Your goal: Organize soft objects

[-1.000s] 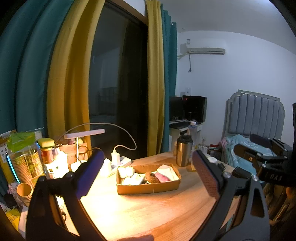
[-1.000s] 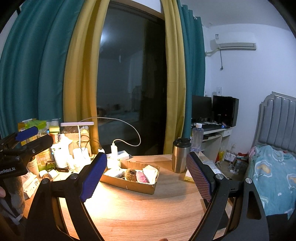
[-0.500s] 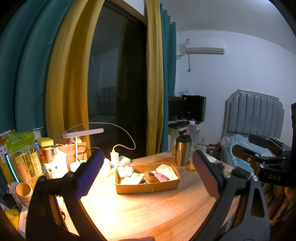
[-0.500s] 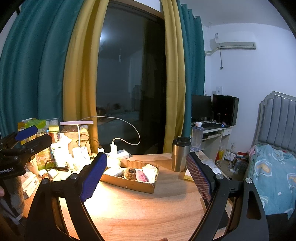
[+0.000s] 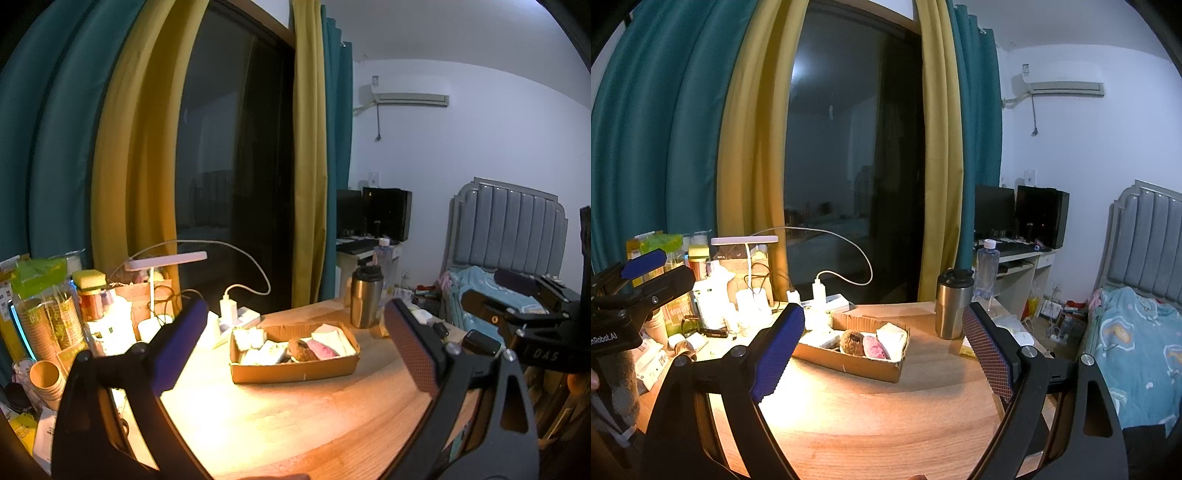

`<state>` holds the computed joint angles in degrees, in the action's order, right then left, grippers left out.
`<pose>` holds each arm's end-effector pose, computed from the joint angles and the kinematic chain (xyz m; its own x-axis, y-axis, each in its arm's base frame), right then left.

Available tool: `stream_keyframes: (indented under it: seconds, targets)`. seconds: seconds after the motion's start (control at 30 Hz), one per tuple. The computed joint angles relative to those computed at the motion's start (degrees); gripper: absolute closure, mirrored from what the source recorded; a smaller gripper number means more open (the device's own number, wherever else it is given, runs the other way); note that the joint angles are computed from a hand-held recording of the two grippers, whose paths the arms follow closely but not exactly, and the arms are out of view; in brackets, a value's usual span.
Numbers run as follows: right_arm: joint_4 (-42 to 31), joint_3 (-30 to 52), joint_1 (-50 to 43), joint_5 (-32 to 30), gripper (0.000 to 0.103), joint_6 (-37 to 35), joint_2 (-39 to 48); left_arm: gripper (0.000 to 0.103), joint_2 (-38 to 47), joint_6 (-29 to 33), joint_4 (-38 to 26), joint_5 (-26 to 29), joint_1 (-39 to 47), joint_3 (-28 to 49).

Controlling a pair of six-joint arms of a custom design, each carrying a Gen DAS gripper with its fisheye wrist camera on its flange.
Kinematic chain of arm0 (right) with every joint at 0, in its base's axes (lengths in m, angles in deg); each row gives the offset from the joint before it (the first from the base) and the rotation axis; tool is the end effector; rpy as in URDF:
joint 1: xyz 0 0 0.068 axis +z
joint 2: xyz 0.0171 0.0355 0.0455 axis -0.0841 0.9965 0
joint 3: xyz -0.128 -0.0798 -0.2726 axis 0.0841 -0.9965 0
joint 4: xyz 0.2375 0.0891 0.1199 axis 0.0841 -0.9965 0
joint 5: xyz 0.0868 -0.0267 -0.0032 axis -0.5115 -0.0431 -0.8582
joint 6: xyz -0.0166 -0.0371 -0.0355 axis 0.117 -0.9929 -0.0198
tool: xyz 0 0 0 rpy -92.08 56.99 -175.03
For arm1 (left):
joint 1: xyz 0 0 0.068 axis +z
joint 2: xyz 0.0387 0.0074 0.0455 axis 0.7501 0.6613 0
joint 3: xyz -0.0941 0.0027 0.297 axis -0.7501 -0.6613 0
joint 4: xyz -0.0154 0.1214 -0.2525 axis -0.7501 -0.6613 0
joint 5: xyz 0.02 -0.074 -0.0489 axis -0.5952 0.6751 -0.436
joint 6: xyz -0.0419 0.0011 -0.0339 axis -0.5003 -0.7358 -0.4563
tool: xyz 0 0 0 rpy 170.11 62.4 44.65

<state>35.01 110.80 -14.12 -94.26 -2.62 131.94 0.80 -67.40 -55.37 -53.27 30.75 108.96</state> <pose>0.2794 -0.0416 0.3873 -0.2922 -0.0354 -0.9557 0.0302 0.9985 -0.0462 0.3212 -0.1076 0.3724 -0.1989 0.0348 -0.9794 0.4012 0.9147 -0.0490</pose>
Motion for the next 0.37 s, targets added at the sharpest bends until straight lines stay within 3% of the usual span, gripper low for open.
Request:
stream_keyframes:
  seconds: [0.37]
  targets:
    - [0.33,-0.66,0.12,0.12,0.013,0.01,-0.14,0.006,0.51,-0.25,-0.08,0.07,0.05,0.17]
